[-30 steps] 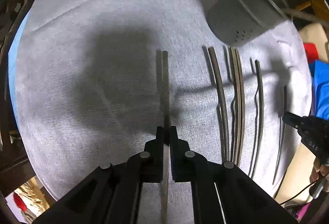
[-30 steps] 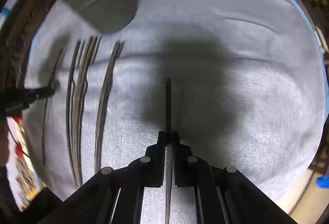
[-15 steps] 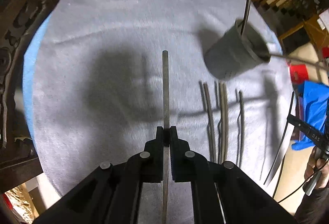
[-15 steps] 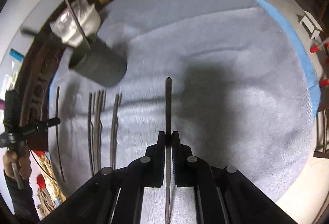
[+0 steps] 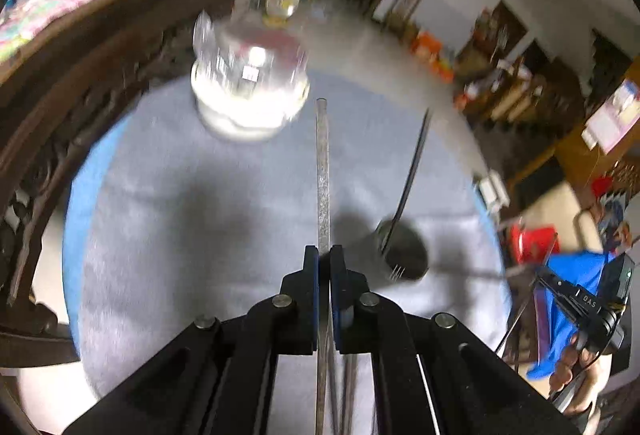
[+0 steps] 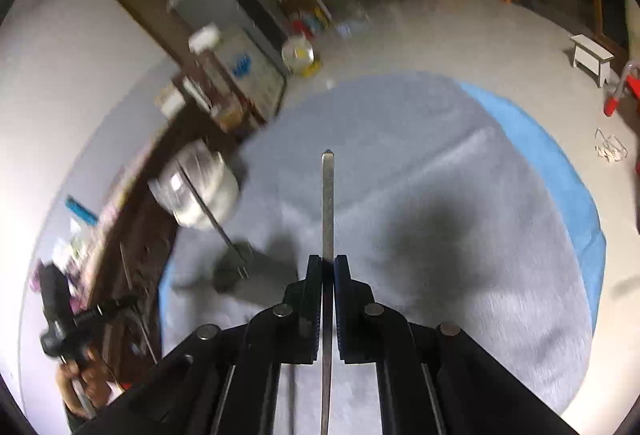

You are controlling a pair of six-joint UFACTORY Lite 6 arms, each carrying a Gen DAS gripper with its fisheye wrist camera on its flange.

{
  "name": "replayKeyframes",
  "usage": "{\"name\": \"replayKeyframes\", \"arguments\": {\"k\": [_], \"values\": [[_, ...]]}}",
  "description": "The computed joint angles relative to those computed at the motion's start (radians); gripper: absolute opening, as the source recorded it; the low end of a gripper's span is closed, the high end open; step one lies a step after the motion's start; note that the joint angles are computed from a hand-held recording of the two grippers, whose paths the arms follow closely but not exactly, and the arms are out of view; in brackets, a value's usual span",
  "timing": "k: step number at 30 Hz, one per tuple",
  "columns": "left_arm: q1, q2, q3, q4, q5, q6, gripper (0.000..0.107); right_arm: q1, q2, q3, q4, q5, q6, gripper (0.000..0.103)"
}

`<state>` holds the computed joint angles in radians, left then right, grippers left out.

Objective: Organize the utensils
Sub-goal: 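Carry both held rods over the grey perforated cup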

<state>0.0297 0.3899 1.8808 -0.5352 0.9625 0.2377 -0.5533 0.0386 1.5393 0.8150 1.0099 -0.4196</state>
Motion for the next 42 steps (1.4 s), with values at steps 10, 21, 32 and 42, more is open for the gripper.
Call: {"name": "replayKeyframes", "arguments": {"k": [10, 21, 32, 42], "values": [[-0.114, -0.012, 0.084, 0.013, -0.276, -0.116, 0.005, 0.010, 0.166, 0.262, 0.270, -0.092, -0.041, 0.007], [-0.272, 0.268, 0.349, 0.196, -0.460, -0.270, 0.005, 0.245, 0.498, 0.605, 0.279, -0.257, -0.041, 0.007], [-0.315, 0.353, 0.334, 0.249, -0.515, -0.265, 0.005, 0.371, 0.721, 0.764, 0.177, -0.280, -0.059, 0.007], [-0.321, 0.293, 0.173, 0.155, -0.578, -0.136, 0.005, 0.397, 0.655, 0.610, 0.184, -0.281, -0.173, 0.007]]}}
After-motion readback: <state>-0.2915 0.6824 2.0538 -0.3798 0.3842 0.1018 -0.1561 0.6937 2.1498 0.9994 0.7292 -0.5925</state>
